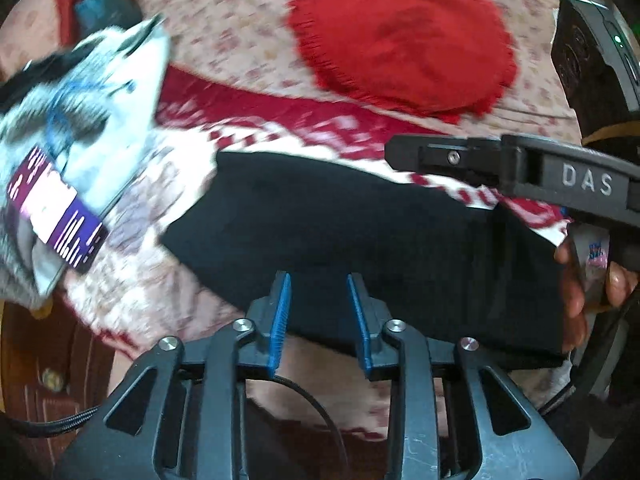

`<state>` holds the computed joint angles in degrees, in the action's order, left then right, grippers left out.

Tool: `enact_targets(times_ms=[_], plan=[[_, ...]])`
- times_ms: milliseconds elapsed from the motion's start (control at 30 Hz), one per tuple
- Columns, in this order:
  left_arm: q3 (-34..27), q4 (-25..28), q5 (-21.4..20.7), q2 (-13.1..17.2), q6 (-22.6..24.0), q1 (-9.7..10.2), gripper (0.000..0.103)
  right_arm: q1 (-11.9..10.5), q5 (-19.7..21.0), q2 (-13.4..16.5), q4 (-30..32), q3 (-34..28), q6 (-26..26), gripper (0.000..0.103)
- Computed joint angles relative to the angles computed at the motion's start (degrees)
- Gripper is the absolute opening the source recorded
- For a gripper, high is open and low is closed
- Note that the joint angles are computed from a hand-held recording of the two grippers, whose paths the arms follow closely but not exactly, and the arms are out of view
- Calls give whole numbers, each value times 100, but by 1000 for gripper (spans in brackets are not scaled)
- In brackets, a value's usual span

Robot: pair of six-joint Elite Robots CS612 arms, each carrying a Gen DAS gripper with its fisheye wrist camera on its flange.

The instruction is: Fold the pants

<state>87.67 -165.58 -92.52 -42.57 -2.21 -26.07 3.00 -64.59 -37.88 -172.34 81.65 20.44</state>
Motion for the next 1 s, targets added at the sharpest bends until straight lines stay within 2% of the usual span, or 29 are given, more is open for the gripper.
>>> enact_targets(times_ms=[67, 100, 133, 167, 267, 400, 533, 600, 667, 733, 767, 800, 833, 867, 933, 1000], plan=[[-82, 164, -16, 49, -261, 112, 29, 41, 92, 154, 222, -283, -163, 58], [-112, 222, -34, 73, -397, 159, 34, 72, 121, 253, 393, -483, -262, 58], [-161, 290, -75, 108, -550, 212, 44, 102, 93, 341, 594, -677, -376, 59], [-210, 339, -169, 154, -768, 279, 48, 134, 36, 419, 771, -856, -479, 60], [-359, 434, -362, 280, -1254, 411, 50, 180, 72, 649, 1215, -1334, -783, 62], [-609, 755, -469, 434, -1428, 459, 51, 217, 83, 1003, 1849, -2024, -1056, 64], [-712, 695, -493, 535, -1681, 473, 67, 280, 164, 1392, 2621, -2761, -1438, 64], [-809, 707, -509, 606, -1734, 476, 70, 299, 296, 1563, 2921, -3021, -1553, 64], [-870, 684, -470, 657, -1774, 454, 72, 296, 330, 1607, 2684, -2983, -1421, 57], [-883, 600, -396, 677, -1759, 429, 72, 233, 577, 1588, 2212, -2803, -1033, 29], [-887, 566, -375, 678, -1685, 416, 72, 194, 734, 1574, 2073, -2733, -833, 26], [-897, 555, -402, 678, -1610, 413, 59, 142, 913, 1532, 1698, -2563, -540, 22], [-905, 534, -530, 674, -1498, 419, 40, 114, 979, 1484, 1457, -2434, -400, 19], [-898, 525, -528, 644, -1326, 388, 38, 87, 1026, 1409, 1116, -2258, -222, 18], [-731, 188, -148, 535, -1060, 280, 24, 59, 1063, 1263, 604, -1976, 6, 17], [-563, -128, -46, 409, -829, 208, 21, 32, 1019, 1074, 104, -1653, 191, 16]])
